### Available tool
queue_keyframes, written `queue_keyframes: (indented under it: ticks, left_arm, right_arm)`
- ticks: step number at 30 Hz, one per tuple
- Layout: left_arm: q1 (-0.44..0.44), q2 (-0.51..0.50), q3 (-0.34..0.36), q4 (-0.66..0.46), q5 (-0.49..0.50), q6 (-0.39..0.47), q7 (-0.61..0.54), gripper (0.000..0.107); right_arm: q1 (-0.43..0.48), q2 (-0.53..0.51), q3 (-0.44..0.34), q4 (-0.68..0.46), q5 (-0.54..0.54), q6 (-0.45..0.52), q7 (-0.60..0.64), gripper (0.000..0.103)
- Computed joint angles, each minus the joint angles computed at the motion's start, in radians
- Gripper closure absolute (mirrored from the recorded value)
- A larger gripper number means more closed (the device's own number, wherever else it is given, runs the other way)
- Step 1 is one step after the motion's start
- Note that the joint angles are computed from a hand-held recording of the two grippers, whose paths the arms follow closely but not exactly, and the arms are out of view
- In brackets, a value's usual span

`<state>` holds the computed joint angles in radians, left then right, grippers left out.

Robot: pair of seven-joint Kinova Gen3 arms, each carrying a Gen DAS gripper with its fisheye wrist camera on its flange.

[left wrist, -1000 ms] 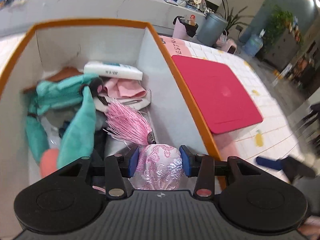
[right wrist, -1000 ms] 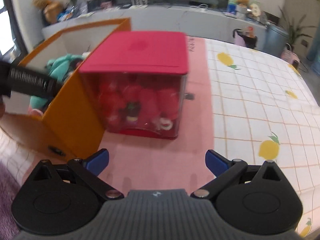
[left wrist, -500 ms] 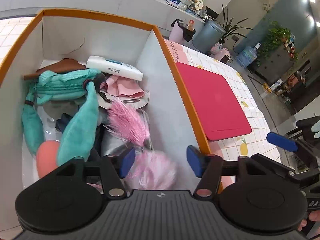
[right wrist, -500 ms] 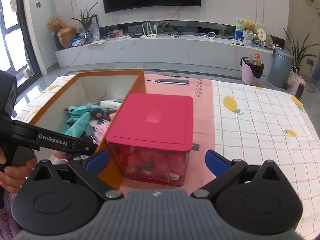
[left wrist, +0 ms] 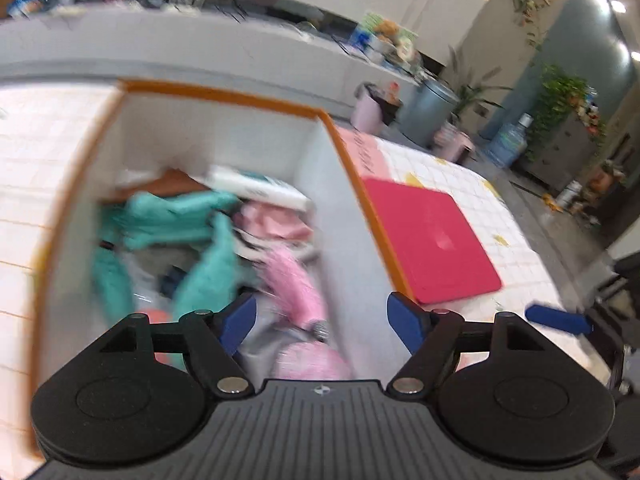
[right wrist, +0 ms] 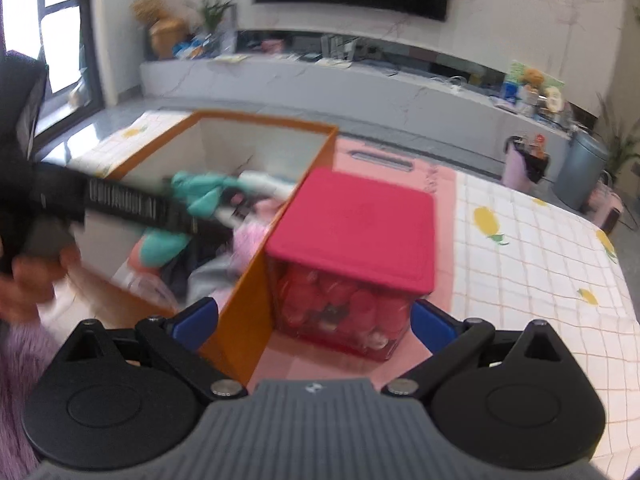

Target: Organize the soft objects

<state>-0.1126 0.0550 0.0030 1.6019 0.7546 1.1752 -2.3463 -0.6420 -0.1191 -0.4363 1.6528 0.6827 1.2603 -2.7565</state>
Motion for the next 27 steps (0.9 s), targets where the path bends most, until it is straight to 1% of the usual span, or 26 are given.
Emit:
queue_keyframes:
  ticks: [2,4,5,6,7,8,9,10,11,13,15,17,20,22,23,25,27]
  left_arm:
    - [-0.003,-0.059,-0.006,0.04,-0.023,-0.077,-0.02,0.02]
    - [-0.042,-0.129,0.023,0.087,-0.065,-0.158,-0.059,0.02]
    - [-0.043,-0.167,0.024,0.115,-0.095,-0.199,-0.063,0.02]
    - [-0.026,-0.2,0.011,0.146,-0.117,-0.239,-0.064,0.02]
    - [0.01,-0.234,-0.02,0.185,-0.124,-0.28,-0.075,0.02]
    - [0.047,-0.27,-0.051,0.228,-0.123,-0.318,-0.096,0.02]
    - [0.069,-0.304,-0.063,0.27,-0.12,-0.359,-0.114,0.02]
    - [0.073,-0.338,-0.057,0.31,-0.113,-0.399,-0.13,0.02]
    - [0.057,-0.374,-0.032,0.35,-0.103,-0.44,-0.144,0.02]
    - [0.056,-0.437,0.011,0.409,-0.119,-0.52,-0.125,0.02]
    - [0.112,-0.476,0.022,0.446,-0.167,-0.597,-0.05,0.02]
    - [0.163,-0.517,0.024,0.485,-0.169,-0.661,-0.002,0.02]
    - [0.197,-0.531,0.026,0.49,-0.164,-0.674,0.085,0.02]
    - [0.208,-0.537,0.034,0.481,-0.171,-0.652,0.155,0.019]
    - [0.224,-0.537,0.027,0.475,-0.174,-0.636,0.177,0.019]
    - [0.268,-0.533,0.003,0.466,-0.185,-0.614,0.198,0.018]
    - [0.304,-0.541,0.003,0.477,-0.211,-0.627,0.21,0.018]
  right_arm:
    - [-0.013,0.002,-0.012,0.011,-0.006,0.005,0.018,0.003]
    - [-0.027,0.0,-0.021,0.024,-0.016,0.01,0.021,0.003]
    - [-0.032,-0.01,-0.02,0.036,-0.029,-0.001,0.022,0.003]
    - [-0.034,-0.021,-0.022,0.049,-0.038,-0.012,0.019,0.003]
    - [-0.033,-0.032,-0.027,0.061,-0.042,-0.017,0.011,0.003]
    - [-0.03,-0.041,-0.04,0.071,-0.039,-0.012,-0.01,0.003]
    - [-0.027,-0.046,-0.059,0.078,-0.03,0.003,-0.045,0.003]
    - [-0.025,-0.051,-0.077,0.085,-0.022,0.022,-0.081,0.003]
    - [-0.023,-0.059,-0.093,0.094,-0.014,0.038,-0.117,0.003]
    - [-0.021,-0.076,-0.129,0.118,0.005,0.07,-0.195,0.003]
    - [-0.018,-0.089,-0.159,0.129,0.019,0.112,-0.252,0.003]
    - [-0.021,-0.091,-0.195,0.133,0.036,0.161,-0.301,0.003]
    - [-0.038,-0.089,-0.231,0.128,0.065,0.234,-0.334,0.003]
    - [-0.055,-0.084,-0.25,0.129,0.087,0.276,-0.349,0.003]
    - [-0.065,-0.083,-0.256,0.131,0.098,0.295,-0.356,0.003]
    - [-0.082,-0.088,-0.26,0.139,0.115,0.317,-0.368,0.003]
    - [-0.094,-0.093,-0.263,0.147,0.124,0.332,-0.382,0.003]
